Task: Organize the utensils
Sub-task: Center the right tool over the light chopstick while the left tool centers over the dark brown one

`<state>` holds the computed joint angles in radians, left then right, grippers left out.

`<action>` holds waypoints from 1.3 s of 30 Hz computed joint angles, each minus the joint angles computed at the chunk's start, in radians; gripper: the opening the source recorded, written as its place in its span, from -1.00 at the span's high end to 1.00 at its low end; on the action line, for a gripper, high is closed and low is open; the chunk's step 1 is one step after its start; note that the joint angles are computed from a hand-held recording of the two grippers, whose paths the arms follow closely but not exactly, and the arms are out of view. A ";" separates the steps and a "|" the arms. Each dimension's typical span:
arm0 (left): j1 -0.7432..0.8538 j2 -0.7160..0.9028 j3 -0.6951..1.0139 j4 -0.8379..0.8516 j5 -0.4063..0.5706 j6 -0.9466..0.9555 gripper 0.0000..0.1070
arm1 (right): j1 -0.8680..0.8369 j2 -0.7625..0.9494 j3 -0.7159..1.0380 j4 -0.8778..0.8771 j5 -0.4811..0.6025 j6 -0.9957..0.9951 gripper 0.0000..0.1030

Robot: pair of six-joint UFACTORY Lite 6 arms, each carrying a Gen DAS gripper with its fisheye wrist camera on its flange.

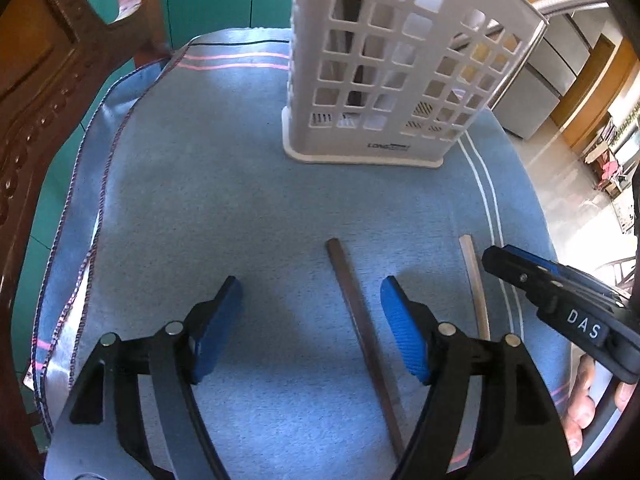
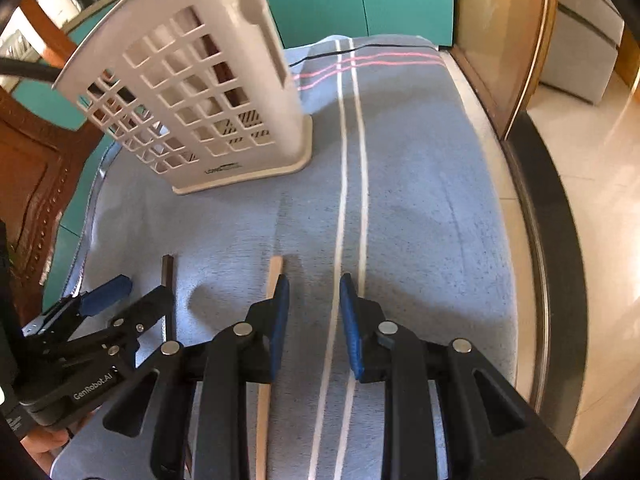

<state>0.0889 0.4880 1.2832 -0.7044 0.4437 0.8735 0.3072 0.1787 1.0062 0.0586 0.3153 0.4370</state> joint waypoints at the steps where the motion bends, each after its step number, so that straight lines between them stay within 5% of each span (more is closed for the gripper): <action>1: -0.004 -0.002 -0.004 -0.005 -0.004 0.005 -0.36 | -0.001 -0.002 -0.005 -0.005 -0.007 0.004 0.49; 9: -0.084 -0.046 -0.095 0.127 -0.160 -0.066 -0.42 | 0.007 -0.034 -0.047 -0.082 -0.045 0.086 0.40; 12: -0.081 -0.046 -0.098 0.110 -0.153 -0.039 -0.38 | 0.008 -0.027 -0.048 -0.081 -0.059 0.089 0.32; 16: -0.058 -0.069 -0.108 0.121 -0.113 -0.019 -0.04 | 0.013 -0.029 -0.045 -0.100 -0.054 0.107 0.32; 21: -0.019 -0.055 -0.073 0.161 -0.081 -0.069 0.02 | 0.014 -0.029 -0.038 -0.120 -0.050 0.128 0.32; 39: -0.022 -0.003 -0.023 0.282 -0.121 -0.207 -0.42 | 0.083 -0.003 -0.016 -0.309 -0.038 0.261 0.17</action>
